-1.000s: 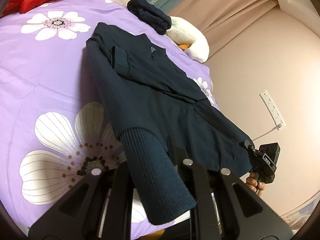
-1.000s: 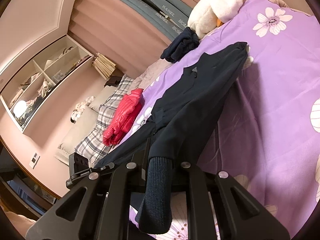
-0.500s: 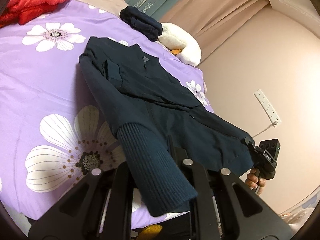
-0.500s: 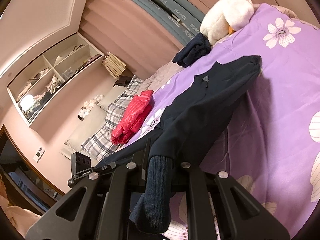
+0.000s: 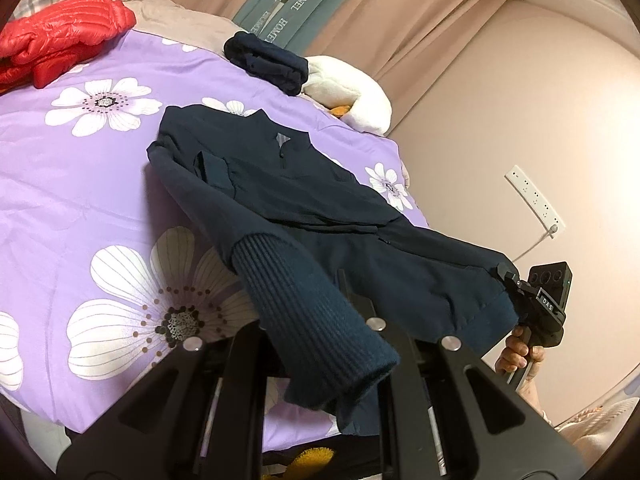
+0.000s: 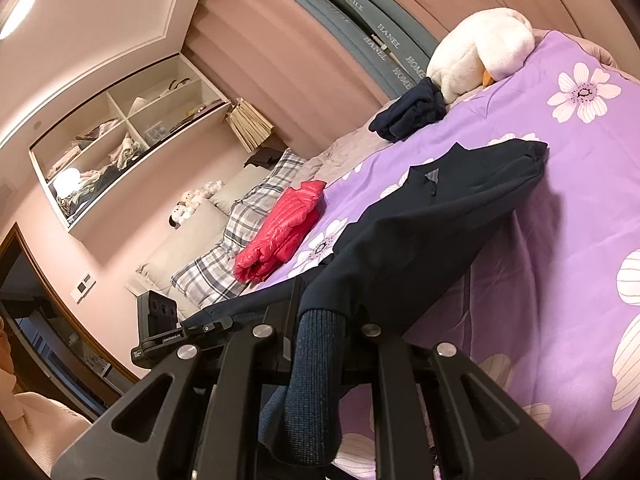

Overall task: Fold large clothes
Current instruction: 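Lift the held jacket with both grippers and fold it lengthwise over itself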

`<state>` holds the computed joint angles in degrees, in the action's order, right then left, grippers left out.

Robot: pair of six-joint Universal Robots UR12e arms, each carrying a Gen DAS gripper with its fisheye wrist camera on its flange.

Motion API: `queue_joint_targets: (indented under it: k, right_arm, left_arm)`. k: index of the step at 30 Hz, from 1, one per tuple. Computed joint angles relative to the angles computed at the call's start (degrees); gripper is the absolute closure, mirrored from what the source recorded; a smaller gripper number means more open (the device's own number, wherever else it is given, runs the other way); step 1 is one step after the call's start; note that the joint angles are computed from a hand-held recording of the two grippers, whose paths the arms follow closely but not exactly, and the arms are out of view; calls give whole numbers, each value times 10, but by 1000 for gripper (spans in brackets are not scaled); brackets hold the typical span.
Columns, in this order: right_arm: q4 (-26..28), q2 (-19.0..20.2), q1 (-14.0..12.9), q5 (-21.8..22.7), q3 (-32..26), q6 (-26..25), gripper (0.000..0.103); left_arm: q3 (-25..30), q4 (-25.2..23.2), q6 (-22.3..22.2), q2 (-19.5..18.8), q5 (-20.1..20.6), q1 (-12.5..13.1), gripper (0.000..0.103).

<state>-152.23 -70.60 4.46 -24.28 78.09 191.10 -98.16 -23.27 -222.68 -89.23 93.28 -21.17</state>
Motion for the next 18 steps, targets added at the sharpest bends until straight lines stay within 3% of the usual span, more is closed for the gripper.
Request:
queue_joint_targets:
  k: [18]
  right_arm:
    - [-62, 12, -10, 49, -10, 27, 90]
  left_arm:
    - [2, 29, 19, 3, 16, -14, 92]
